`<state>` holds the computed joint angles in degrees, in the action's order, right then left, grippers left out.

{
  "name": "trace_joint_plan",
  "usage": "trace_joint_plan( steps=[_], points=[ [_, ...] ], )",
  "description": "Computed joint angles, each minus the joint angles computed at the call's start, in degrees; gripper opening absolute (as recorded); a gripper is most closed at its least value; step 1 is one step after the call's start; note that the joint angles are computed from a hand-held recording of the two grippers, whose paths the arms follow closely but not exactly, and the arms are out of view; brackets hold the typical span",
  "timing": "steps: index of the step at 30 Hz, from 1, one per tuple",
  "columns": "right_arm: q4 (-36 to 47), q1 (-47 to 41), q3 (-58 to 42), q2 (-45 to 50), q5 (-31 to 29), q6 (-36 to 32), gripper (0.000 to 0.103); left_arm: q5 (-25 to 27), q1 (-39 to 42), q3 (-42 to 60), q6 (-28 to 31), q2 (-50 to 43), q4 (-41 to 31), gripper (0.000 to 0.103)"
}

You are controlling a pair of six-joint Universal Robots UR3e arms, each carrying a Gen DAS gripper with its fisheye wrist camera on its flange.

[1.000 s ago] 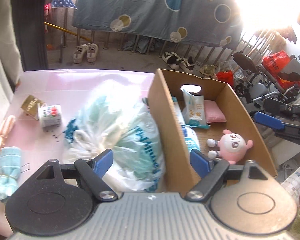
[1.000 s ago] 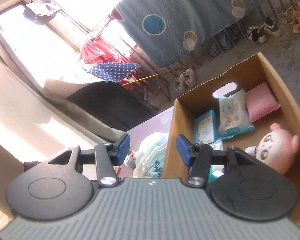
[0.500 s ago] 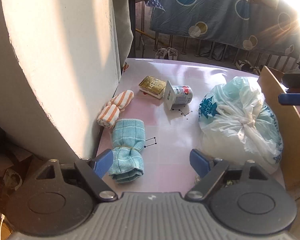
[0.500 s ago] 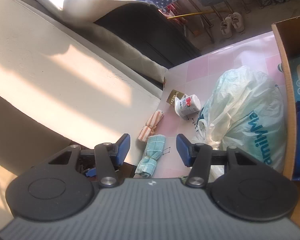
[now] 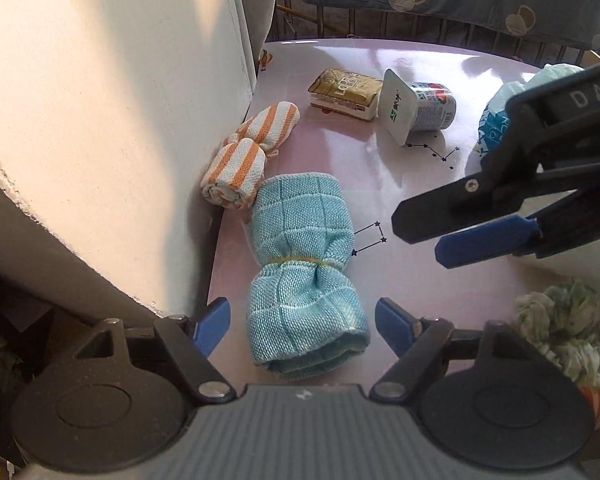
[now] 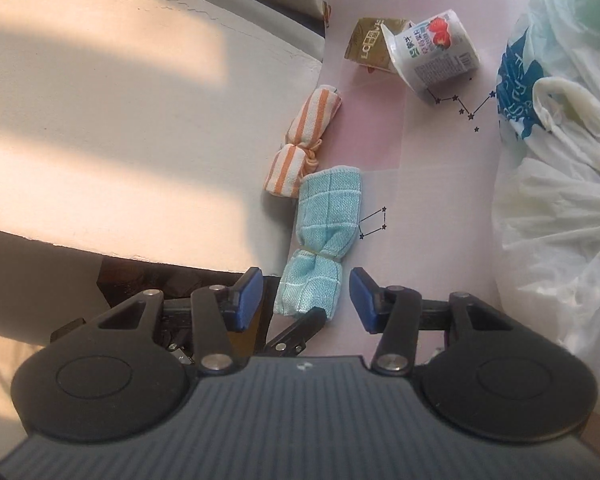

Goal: Organize soft objects
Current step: 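Move the right tool back to the blue rolled towel, then close the right tool on the end of the blue rolled towel, then lift the blue towel with the right tool and carry it over the box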

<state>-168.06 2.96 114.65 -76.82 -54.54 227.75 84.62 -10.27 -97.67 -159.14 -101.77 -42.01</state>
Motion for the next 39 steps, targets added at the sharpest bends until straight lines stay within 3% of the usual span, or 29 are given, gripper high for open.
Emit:
trace_joint_plan(
  steps=[7,11,14,16,22,39],
  points=[
    [-7.37,2.21,-7.29,16.12,0.90,6.37,0.040,1.54,-1.00,0.95,0.86,-3.39,0.53,0.071],
    [-9.98,2.64,-8.98,19.84,2.58,7.59,0.036,1.52,-1.13,-1.25,0.82,-2.87,3.30,0.066],
    [-10.52,2.81,-9.87,21.15,3.57,7.73,0.029,1.92,-1.47,-1.81,0.72,-2.10,3.62,0.056],
    [-10.07,3.26,-10.64,21.47,3.01,7.24,0.025,2.42,-1.93,-2.54,1.10,-1.27,4.07,0.047],
    [-9.36,3.26,-10.08,19.73,2.77,6.31,0.017,3.01,-2.69,-4.91,1.05,1.94,4.94,0.036],
    [-10.12,3.11,-2.87,6.48,3.00,5.95,0.016,3.50,-5.22,-9.87,-0.77,18.90,1.13,0.032]
  ],
)
